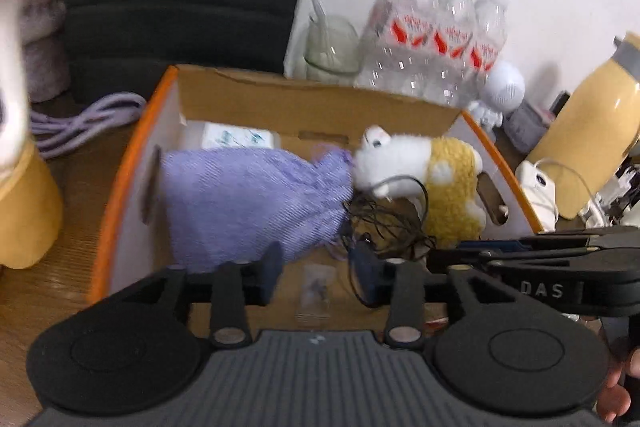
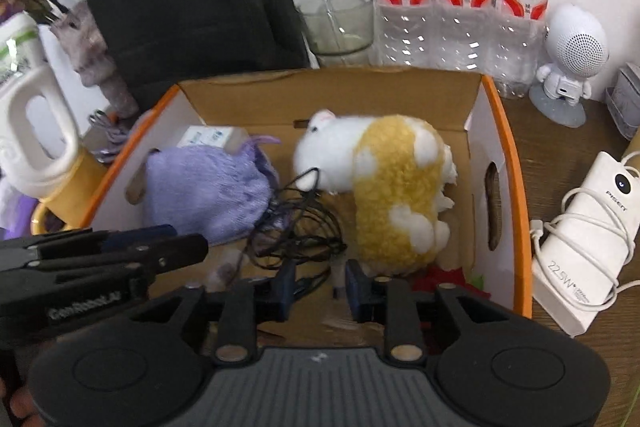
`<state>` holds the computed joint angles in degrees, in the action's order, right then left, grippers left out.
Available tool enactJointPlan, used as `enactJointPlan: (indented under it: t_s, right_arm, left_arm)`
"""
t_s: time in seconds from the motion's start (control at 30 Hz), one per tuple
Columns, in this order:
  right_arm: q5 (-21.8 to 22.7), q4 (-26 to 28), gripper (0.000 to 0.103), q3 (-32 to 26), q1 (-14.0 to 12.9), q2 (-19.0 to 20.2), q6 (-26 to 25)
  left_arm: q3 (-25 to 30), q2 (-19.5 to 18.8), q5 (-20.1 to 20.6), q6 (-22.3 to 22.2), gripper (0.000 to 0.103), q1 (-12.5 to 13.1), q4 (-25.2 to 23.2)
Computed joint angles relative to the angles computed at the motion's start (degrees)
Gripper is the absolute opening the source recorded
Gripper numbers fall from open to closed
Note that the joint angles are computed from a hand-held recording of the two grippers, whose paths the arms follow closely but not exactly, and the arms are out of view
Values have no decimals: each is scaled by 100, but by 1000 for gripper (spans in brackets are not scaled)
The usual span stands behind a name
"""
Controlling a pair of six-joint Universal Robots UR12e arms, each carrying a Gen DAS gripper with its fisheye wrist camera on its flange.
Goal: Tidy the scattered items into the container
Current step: 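Carry both clear packets over the box and open both tools to release them, then grasp the green tissue pack with the right tool while the left tool grasps a clear packet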
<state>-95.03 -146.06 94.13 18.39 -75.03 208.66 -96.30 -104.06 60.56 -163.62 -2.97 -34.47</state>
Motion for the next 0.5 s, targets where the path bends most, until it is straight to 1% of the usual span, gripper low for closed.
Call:
enactJointPlan:
  t_s: [0.03,0.07,0.1,0.17,0.23,0.3,0.37,0.43,0.5]
  right_arm:
    - [-9,-78,38,32,15,-22,-23]
    - [-45,-228,44,91,43,-52,-53]
    - [-72,-405,47,153,72,-81,-127]
    - [-180,-634,47,218,127,-113,-295]
    - [-515,-828,47,261,266,-138,-476]
    - [-772,-1226,47,341,395,-153,-640]
    - [-877,-1756,47,475,511,-166,-715]
    - [-871,-2307,47,621,622,-153,-816]
    - [-943,-2566,47,677,737,-101,-918]
  left_arm:
    - [-86,48,-95,-42,54,67,176]
    - [-180,106,-255,-29,56,154,329]
    - [-272,162,-398,-59,59,236,474]
    - [-438,243,-624,-124,72,386,791]
    - [-585,324,-698,-55,74,505,989]
    - [-647,398,-507,164,74,548,929]
    - [-743,479,-275,241,73,568,1005]
    - [-902,563,-326,465,73,628,1133]
    - [-1138,634,-437,733,74,688,1408]
